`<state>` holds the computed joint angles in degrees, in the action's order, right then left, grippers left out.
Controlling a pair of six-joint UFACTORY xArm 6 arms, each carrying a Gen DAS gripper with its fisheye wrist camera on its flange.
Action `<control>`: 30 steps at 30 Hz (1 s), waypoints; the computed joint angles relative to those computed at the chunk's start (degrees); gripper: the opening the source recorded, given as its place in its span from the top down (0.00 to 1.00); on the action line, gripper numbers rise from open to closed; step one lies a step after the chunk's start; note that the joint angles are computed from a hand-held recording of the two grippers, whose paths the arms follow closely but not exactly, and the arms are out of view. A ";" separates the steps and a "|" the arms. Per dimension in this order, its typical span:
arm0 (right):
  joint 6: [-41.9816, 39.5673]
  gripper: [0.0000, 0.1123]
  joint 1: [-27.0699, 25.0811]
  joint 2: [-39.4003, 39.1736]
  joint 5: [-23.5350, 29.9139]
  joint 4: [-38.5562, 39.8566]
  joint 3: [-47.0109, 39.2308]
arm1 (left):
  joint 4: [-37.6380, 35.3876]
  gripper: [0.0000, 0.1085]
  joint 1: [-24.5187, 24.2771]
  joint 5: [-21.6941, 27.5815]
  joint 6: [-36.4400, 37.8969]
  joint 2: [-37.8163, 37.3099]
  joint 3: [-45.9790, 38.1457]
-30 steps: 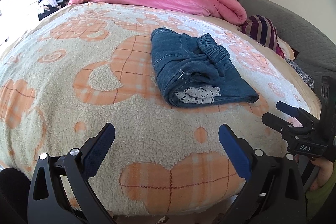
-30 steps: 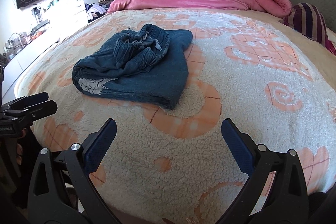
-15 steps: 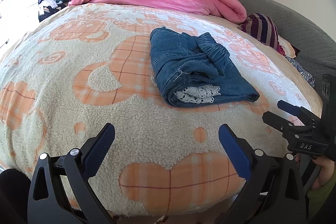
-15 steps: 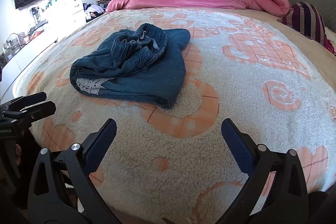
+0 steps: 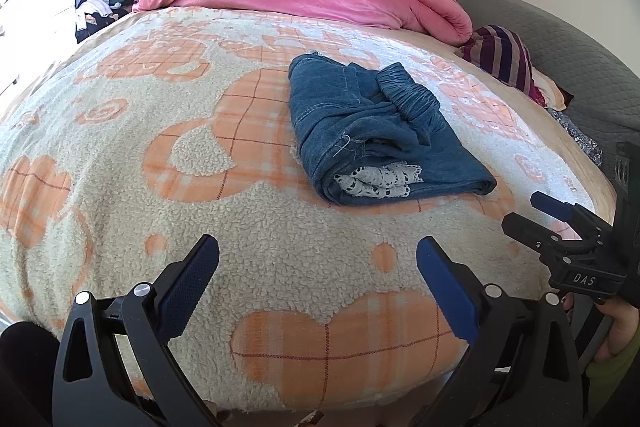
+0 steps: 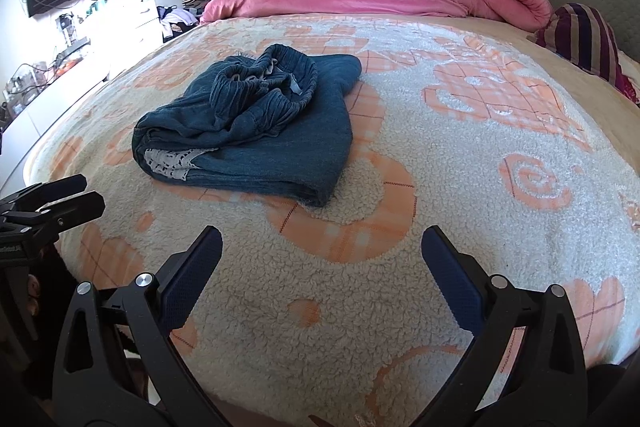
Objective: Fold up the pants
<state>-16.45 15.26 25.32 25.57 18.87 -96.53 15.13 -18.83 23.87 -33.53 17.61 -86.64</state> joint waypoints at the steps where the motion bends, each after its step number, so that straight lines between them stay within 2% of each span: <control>1: -0.01 0.16 -0.03 0.04 0.07 0.03 -0.08 | 0.24 0.09 0.00 0.11 -0.22 -0.05 0.01; 23: 1.53 0.16 0.04 0.28 0.96 -1.57 -0.34 | 1.43 0.09 -0.11 0.89 -0.98 -0.29 -0.24; 30: 2.17 0.16 0.19 0.19 1.12 -2.34 -0.06 | -0.53 0.09 -0.21 1.13 0.59 0.15 -0.74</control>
<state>-14.28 15.45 25.51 26.69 16.53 -96.59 14.59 -19.04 25.00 -32.94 17.75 -87.38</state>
